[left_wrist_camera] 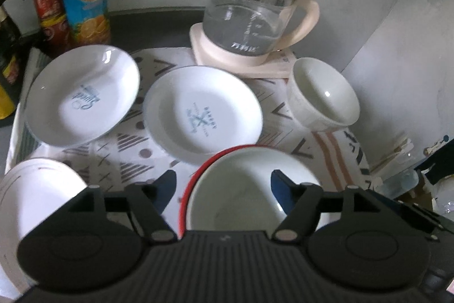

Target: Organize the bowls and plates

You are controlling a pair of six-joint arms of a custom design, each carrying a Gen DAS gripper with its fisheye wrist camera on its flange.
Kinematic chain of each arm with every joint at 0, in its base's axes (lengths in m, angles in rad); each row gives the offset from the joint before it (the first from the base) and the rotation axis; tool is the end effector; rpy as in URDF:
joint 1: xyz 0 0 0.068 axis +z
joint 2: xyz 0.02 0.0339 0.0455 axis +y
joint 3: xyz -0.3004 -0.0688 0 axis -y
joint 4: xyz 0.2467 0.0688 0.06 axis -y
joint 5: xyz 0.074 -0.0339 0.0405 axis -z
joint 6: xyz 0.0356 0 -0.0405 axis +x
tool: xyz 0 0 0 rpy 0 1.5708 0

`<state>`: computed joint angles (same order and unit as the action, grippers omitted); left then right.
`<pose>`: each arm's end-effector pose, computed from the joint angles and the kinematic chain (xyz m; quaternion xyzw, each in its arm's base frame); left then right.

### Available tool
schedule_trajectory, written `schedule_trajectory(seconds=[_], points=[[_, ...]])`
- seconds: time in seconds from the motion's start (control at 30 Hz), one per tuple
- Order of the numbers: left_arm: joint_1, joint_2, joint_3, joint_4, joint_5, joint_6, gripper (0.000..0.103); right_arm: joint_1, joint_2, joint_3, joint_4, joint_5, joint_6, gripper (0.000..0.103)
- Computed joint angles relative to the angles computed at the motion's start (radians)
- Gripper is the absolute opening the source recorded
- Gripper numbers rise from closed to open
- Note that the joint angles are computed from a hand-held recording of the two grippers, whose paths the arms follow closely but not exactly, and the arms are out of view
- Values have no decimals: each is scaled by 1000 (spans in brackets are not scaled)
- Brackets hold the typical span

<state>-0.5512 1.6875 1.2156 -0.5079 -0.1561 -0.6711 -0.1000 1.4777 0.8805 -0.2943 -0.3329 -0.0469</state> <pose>0.3120 -0.1853 0.2625 -0.0798 0.9507 -0.1055 0.2806 0.2971 -0.0181 0.2397 -0.0305 0.9310 0.1317 0.3391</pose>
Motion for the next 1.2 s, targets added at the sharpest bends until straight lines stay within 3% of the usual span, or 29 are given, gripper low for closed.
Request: schedule_trajectory(seconds=[0.4,0.8,0.93,1.2], points=[[5,167,181,58,60,61,74,-102,130,101,58,-36,89,55],[36,400,460,62,109,45,74,-123,301,217,147,-12,197,87],[29,497,596,2,88,36,85,-123,365,274,127,22,216,102],[27,624,761,-63,106,12,85,-135,486,381,74,20,271,103]])
